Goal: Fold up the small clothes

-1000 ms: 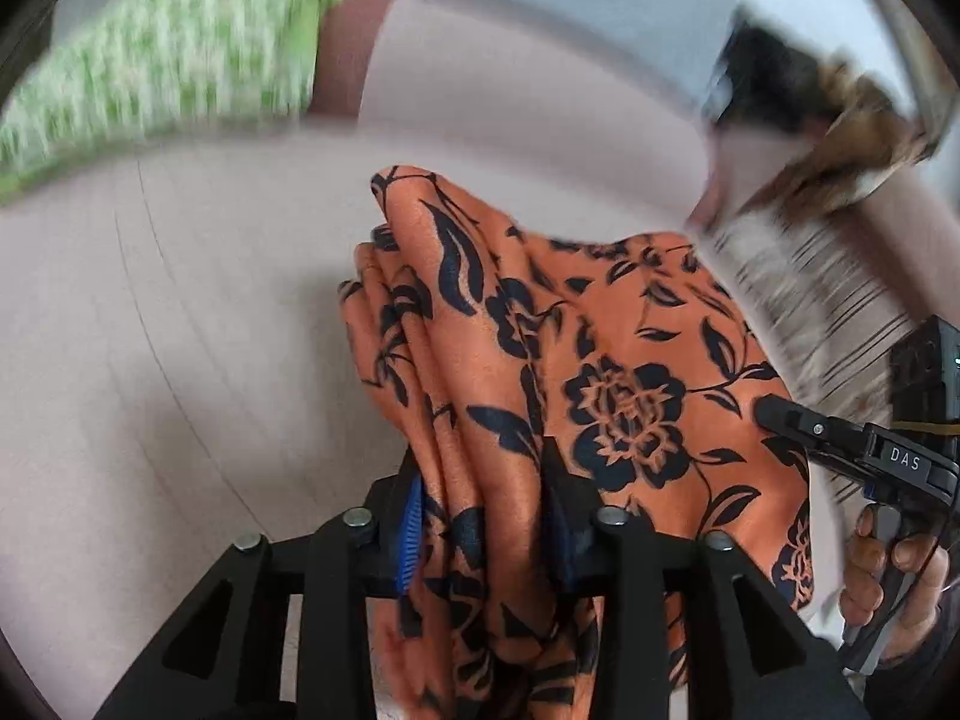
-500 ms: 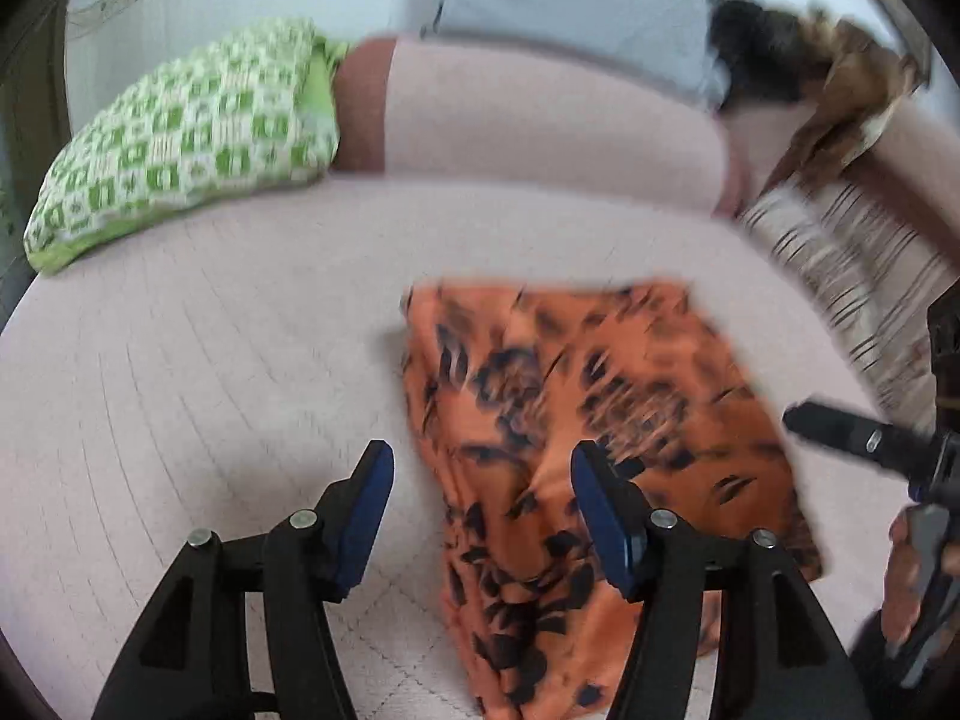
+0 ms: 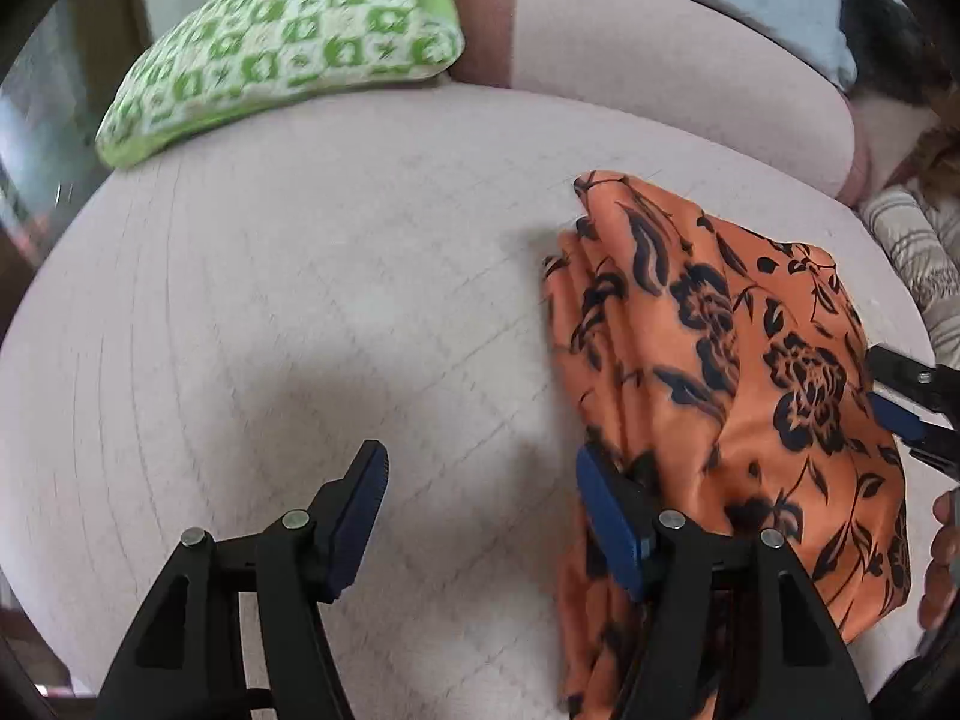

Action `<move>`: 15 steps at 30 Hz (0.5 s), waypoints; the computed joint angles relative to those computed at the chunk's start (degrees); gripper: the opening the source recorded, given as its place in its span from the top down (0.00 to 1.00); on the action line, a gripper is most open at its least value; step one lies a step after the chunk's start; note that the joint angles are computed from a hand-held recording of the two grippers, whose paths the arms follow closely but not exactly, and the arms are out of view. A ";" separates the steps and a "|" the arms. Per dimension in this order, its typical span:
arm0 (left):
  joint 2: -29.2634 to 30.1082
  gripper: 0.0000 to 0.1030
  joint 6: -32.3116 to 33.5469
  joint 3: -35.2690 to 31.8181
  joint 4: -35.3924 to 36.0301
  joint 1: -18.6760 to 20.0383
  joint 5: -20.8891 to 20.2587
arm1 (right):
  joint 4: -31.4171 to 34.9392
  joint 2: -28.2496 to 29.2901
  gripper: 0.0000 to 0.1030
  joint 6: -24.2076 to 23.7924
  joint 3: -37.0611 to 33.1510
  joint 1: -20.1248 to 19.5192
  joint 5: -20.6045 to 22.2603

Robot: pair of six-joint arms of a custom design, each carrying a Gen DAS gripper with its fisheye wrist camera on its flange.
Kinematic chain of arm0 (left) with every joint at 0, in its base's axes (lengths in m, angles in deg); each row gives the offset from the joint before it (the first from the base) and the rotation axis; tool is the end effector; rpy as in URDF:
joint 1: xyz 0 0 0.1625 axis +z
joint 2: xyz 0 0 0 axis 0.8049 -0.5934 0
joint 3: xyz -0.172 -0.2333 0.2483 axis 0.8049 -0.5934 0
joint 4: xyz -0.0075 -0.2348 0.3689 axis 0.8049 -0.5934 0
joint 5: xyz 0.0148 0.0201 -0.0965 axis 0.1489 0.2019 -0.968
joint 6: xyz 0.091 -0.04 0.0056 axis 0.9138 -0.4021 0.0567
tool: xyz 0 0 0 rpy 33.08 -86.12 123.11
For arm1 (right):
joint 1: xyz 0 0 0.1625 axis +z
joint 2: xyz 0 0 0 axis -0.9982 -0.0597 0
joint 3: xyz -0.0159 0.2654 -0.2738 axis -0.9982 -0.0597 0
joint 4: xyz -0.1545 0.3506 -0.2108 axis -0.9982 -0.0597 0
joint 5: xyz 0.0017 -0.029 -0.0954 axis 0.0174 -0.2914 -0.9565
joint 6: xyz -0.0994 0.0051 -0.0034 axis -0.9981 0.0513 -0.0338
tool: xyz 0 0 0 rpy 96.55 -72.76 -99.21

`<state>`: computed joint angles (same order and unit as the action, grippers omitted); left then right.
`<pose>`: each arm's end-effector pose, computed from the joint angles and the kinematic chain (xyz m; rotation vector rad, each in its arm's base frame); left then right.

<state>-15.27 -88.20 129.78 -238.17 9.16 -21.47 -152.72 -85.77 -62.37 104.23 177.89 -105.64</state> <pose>-0.0751 -0.6163 0.1287 0.0512 2.2405 -0.7696 0.1338 -0.6975 0.0521 0.1384 -2.8840 0.6898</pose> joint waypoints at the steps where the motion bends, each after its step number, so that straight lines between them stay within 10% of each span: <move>1: -0.37 0.35 0.78 0.86 -1.46 -0.56 0.69 | -3.27 -0.67 0.16 -1.34 1.72 0.17 0.46; 15: -10.64 0.16 -9.69 16.88 0.15 -12.30 8.50 | -32.40 -10.98 0.01 -16.54 28.89 10.54 -19.98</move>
<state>-25.90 -97.89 146.66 -238.03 -3.14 -12.98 -185.12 -96.75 -78.91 133.13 188.42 -125.61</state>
